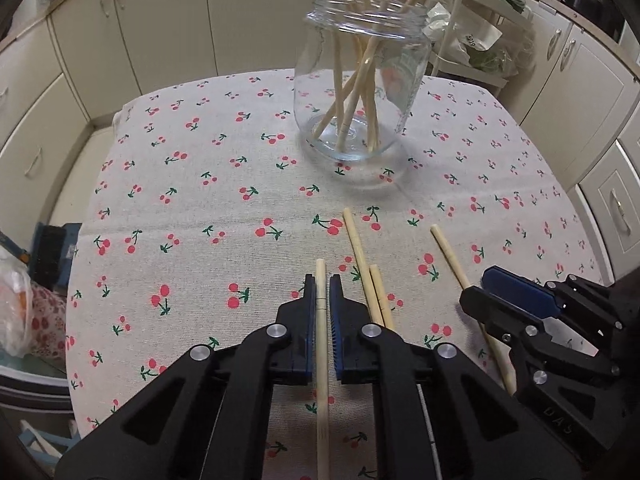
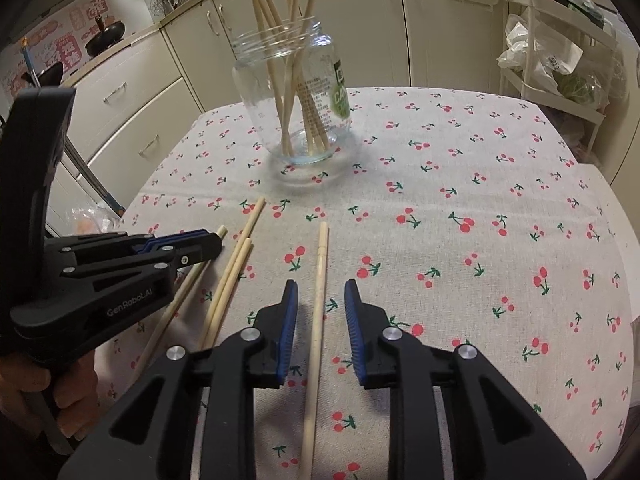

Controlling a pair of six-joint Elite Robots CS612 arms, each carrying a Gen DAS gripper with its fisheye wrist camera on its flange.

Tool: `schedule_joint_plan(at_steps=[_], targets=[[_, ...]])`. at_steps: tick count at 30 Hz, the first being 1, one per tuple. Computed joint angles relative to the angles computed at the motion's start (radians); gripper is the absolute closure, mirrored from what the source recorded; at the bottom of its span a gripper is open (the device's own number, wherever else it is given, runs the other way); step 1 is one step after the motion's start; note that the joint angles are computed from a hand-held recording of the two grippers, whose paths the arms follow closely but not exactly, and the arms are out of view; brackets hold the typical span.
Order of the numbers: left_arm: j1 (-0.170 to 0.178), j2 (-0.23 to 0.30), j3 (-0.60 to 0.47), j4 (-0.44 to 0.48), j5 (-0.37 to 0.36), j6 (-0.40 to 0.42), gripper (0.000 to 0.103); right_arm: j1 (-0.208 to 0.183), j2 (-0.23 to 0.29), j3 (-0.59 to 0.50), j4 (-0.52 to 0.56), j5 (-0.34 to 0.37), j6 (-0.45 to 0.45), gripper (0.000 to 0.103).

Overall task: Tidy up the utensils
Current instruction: 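Lift the left tool's stick over the jar and release it inside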

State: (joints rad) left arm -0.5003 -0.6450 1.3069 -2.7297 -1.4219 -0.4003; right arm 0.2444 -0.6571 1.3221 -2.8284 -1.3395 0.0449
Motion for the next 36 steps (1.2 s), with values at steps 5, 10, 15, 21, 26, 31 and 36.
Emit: schedule_joint_plan(at_steps=[5, 10, 15, 21, 26, 31, 36], targets=[[-0.007, 0.001, 0.001, -0.002, 0.033, 0.009, 0.096, 0.018, 0.004, -0.008, -0.002, -0.071, -0.072, 0.094], [-0.002, -0.014, 0.039, -0.112, 0.039, -0.025, 0.098, 0.004, 0.003, -0.002, -0.006, -0.024, -0.03, 0.097], [0.012, -0.03, 0.085, -0.372, 0.021, -0.063, 0.098, -0.028, 0.008, 0.002, -0.003, 0.108, 0.093, 0.097], [0.015, -0.026, 0.051, -0.578, 0.062, -0.099, 0.098, -0.03, 0.008, 0.005, -0.013, 0.122, 0.112, 0.097], [0.021, -0.003, -0.02, -0.665, 0.081, -0.104, 0.098, -0.034, 0.007, 0.008, -0.019, 0.136, 0.127, 0.097], [0.02, 0.034, -0.111, -0.735, 0.166, -0.098, 0.098, -0.037, 0.006, 0.014, -0.028, 0.148, 0.139, 0.097], [0.01, 0.092, -0.22, -0.771, 0.267, -0.064, 0.098, -0.039, 0.007, 0.015, -0.033, 0.154, 0.145, 0.097]])
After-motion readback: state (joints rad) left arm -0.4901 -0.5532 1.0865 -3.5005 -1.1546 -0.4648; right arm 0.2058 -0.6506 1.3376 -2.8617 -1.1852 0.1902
